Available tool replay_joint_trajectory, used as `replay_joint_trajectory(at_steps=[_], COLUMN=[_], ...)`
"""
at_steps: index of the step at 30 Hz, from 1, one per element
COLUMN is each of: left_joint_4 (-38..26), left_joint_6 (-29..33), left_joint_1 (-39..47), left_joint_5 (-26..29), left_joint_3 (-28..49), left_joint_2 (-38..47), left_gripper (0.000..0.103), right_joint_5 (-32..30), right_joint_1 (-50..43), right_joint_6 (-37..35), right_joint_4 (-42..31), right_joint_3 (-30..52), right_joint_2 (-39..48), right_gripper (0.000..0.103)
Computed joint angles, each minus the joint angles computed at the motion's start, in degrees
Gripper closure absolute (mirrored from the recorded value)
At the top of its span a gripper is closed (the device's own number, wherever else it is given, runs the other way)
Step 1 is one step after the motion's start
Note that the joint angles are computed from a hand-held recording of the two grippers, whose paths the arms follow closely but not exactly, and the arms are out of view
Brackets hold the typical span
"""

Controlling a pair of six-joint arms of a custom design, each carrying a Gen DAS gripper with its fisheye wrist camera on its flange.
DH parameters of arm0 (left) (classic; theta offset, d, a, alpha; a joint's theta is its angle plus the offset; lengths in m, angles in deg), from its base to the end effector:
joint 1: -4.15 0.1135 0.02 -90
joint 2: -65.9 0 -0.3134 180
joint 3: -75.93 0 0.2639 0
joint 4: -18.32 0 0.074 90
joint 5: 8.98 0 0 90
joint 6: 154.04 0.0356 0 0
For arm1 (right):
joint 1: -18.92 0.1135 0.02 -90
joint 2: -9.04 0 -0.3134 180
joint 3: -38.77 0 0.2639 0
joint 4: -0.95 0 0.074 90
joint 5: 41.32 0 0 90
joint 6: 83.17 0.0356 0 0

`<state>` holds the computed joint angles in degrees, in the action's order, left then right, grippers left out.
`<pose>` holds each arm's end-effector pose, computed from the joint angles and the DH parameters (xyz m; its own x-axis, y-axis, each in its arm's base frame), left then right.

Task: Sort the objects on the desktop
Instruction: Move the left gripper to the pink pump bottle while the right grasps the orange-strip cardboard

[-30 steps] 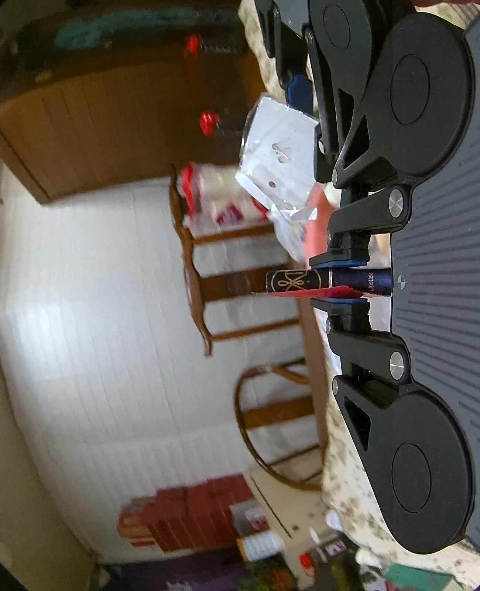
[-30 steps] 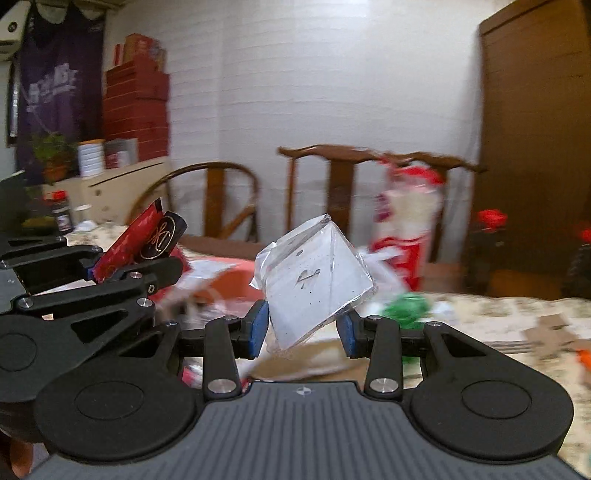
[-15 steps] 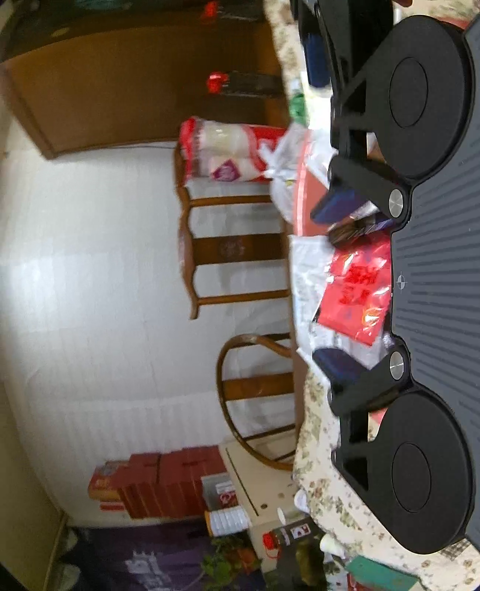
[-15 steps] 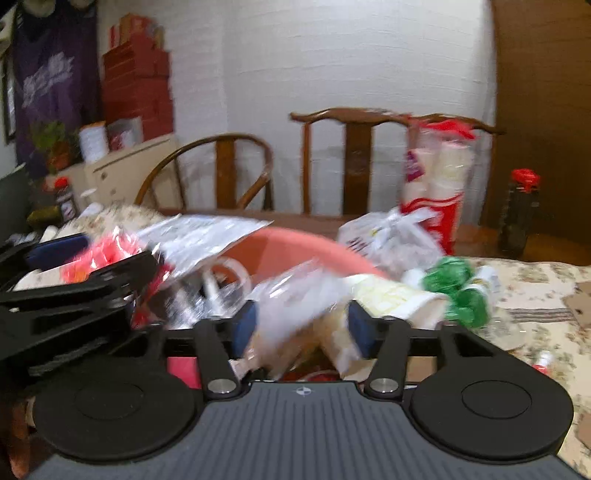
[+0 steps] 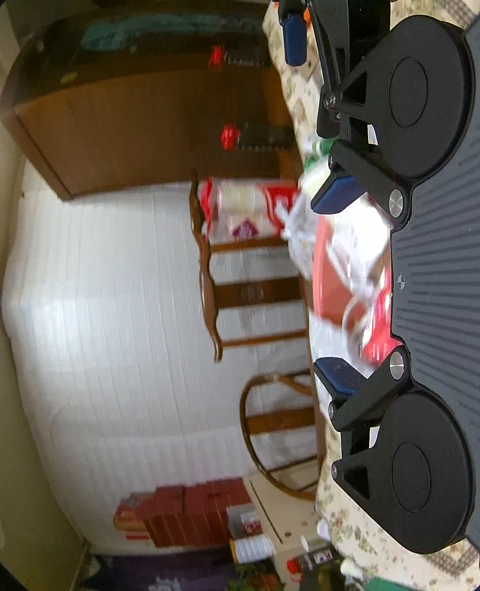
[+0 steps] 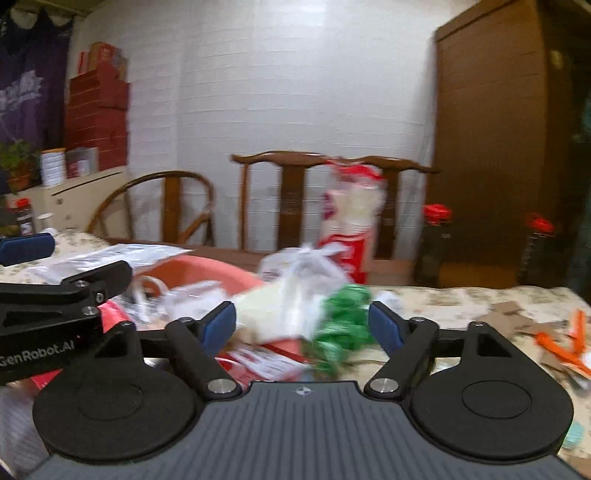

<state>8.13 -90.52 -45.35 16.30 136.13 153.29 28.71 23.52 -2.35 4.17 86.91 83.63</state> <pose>0.2267 -0.2158 0.2518 -0.2896 0.0459 -0.9560 -0.3028 0.9431 0.1371 0.2699 0.0339 0.2557 -0.3262 -0.1767 -0.9286 -0.4460 0.8950 -0.0136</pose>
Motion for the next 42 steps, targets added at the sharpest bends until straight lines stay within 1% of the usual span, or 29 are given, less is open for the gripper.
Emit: replay_joint_trajectory(at_steps=[4, 7, 11, 13, 16, 18, 20, 27, 31, 33, 34, 35, 39, 42], left_joint_4=[2.7, 4.87, 7.13, 6.93, 6.57, 5.96, 4.29, -7.2, -11.91, -13.02, -13.54, -13.33, -14.99, -15.34], left_joint_6=[1.84, 3.0, 5.03, 6.41, 9.07, 10.46, 10.78, 6.75, 5.32, 5.84, 6.2, 6.58, 7.5, 7.64], left_joint_1=[-1.26, -2.09, -2.32, -2.43, -2.45, -2.02, -1.44, 3.02, 5.02, 5.72, 5.96, 6.01, 6.59, 6.81], left_joint_5=[3.12, 5.61, 11.16, 13.5, 16.23, 17.53, 18.05, 21.39, 23.3, 24.36, 24.64, 24.29, 24.34, 24.64], left_joint_3=[5.03, 9.64, 16.87, 21.19, 27.08, 30.9, 34.51, 47.7, 53.13, 55.66, 56.98, 57.86, 61.63, 62.76], left_joint_2=[7.34, 14.01, 22.67, 26.89, 32.19, 35.36, 38.2, 48.66, 53.07, 54.94, 55.95, 56.62, 58.51, 59.1], left_gripper=[0.011, 0.011, 0.011, 0.011, 0.01, 0.01, 0.008, 0.007, 0.007, 0.007, 0.009, 0.007, 0.006, 0.005], right_joint_5=[-4.14, -5.01, -5.16, -6.61, -8.89, -9.86, -10.63, -7.1, -5.8, -5.05, -4.92, -4.6, -0.02, 2.18], right_joint_1=[-8.31, -13.74, -20.82, -25.33, -30.82, -34.12, -36.56, -37.77, -37.84, -37.78, -37.69, -37.57, -35.96, -34.96], right_joint_6=[-1.05, -3.51, -8.04, -9.94, -11.3, -10.92, -11.12, -12.97, -11.8, -10.87, -10.64, -10.4, -11.59, -11.99], right_joint_4=[1.31, 2.23, 2.23, 1.52, 0.68, 1.49, 0.56, -0.13, -2.59, -5.85, -7.89, -8.93, -11.42, -12.75], right_joint_3=[-1.12, -1.26, 0.08, 1.86, 5.18, 7.63, 10.55, 19.2, 26.8, 31.8, 34.7, 36.81, 44.2, 48.01], right_joint_2=[2.14, 5.3, 10.27, 13.14, 16.9, 19.72, 22.48, 32.06, 37.85, 40.65, 42.21, 43.46, 48.46, 51.86], right_gripper=[0.017, 0.017, 0.017, 0.017, 0.01, 0.01, 0.01, 0.01, 0.01, 0.01, 0.01, 0.01, 0.01, 0.01])
